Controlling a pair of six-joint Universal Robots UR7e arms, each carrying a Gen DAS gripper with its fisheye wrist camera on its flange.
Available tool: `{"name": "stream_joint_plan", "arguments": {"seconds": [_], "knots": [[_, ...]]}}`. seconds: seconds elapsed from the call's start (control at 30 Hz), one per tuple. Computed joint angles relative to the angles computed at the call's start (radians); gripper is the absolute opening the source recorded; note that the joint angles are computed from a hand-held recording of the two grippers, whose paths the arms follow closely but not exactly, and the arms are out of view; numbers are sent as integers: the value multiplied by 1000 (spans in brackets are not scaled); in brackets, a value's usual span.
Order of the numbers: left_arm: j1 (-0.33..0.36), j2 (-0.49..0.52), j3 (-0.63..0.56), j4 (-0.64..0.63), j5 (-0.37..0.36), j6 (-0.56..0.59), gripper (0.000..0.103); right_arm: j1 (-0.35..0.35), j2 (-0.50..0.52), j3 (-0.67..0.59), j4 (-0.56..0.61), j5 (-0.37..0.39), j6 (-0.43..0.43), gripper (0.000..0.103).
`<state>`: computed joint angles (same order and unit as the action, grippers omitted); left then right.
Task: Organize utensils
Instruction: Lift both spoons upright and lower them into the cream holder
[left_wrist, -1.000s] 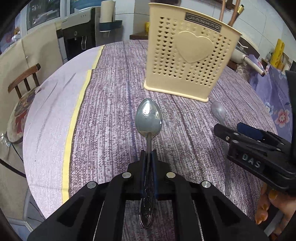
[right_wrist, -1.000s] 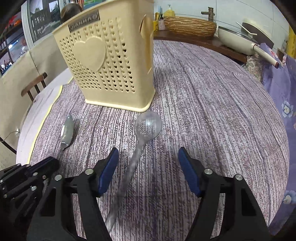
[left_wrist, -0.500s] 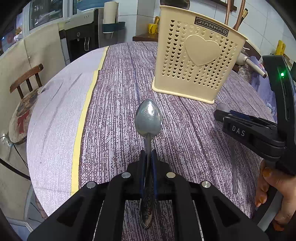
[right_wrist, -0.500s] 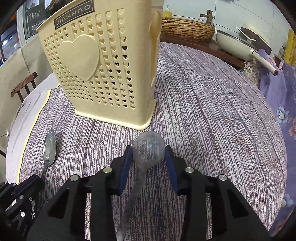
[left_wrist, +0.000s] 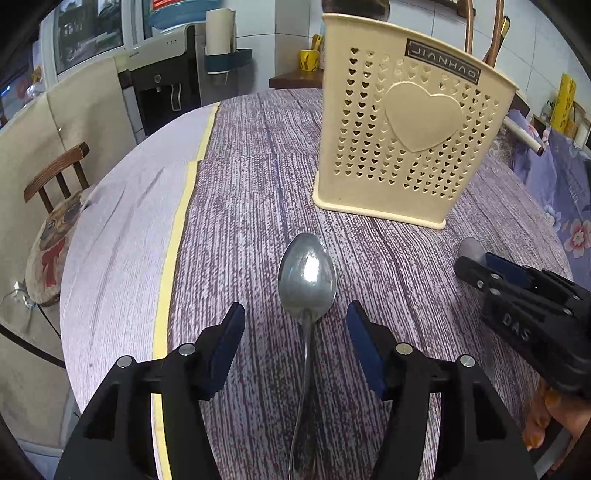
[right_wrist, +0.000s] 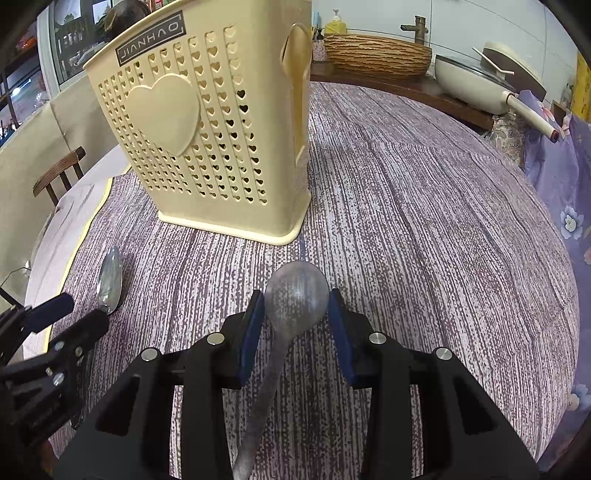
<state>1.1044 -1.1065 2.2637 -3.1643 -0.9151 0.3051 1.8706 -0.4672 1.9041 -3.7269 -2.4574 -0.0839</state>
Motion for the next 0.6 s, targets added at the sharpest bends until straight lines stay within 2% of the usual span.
{"name": "stream_joint_plan", "arguments": {"seconds": [0.3, 0.53, 0.6], "knots": [[-11, 67, -52, 24, 26, 8, 56, -2, -3, 4, -1, 6, 3, 37], [-25, 78, -55, 19, 48, 8, 38, -1, -2, 2, -1, -2, -1, 37], [-25, 80, -55, 14, 51, 8, 38, 1, 2, -2, 1, -7, -2, 37]]}}
